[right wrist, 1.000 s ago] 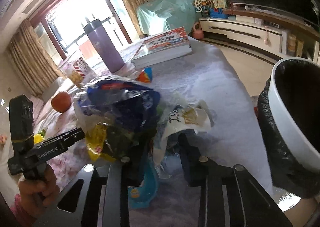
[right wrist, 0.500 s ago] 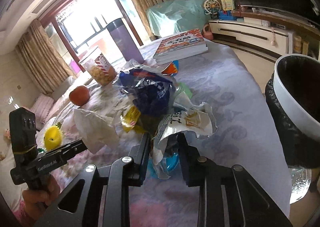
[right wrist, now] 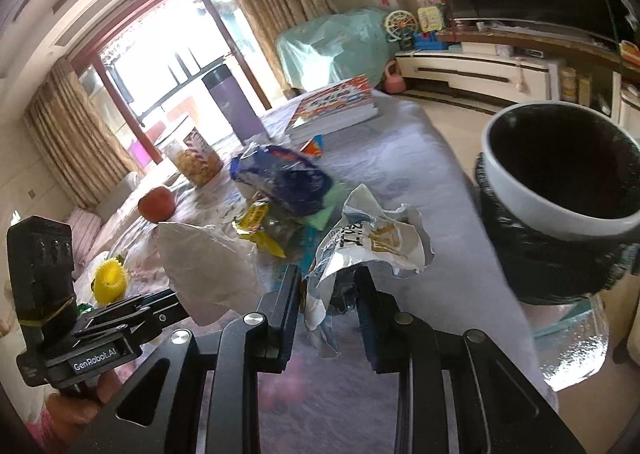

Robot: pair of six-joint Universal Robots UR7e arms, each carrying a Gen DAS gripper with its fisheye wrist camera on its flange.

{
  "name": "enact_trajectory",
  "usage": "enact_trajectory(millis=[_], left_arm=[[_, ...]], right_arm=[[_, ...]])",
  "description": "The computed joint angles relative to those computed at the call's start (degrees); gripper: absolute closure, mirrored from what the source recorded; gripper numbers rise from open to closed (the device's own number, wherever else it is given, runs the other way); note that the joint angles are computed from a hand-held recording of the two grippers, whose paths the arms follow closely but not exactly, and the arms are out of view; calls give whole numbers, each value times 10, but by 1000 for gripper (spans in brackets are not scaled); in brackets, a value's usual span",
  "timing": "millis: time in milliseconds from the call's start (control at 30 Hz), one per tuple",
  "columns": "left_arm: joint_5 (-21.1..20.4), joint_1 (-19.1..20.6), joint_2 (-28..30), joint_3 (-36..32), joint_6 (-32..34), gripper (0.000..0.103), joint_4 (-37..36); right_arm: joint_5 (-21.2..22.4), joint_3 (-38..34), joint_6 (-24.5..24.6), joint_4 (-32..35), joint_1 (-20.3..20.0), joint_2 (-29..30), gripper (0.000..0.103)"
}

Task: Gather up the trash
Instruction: 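Carry the plastic bag and snack wrapper in both tools over the bin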

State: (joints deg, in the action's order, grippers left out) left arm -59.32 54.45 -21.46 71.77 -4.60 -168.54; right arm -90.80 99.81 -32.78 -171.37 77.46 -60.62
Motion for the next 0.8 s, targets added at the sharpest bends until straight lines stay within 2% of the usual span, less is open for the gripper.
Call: enact_trajectory(millis=[367,800], left_arm=[[-11,-12,56,-92,21,77,51],[-34,-9,158,-281,41,77,160]], right_arm=[[7,6,10,-14,-25,-32,76],[6,-17,26,-13,-48,-46,76]])
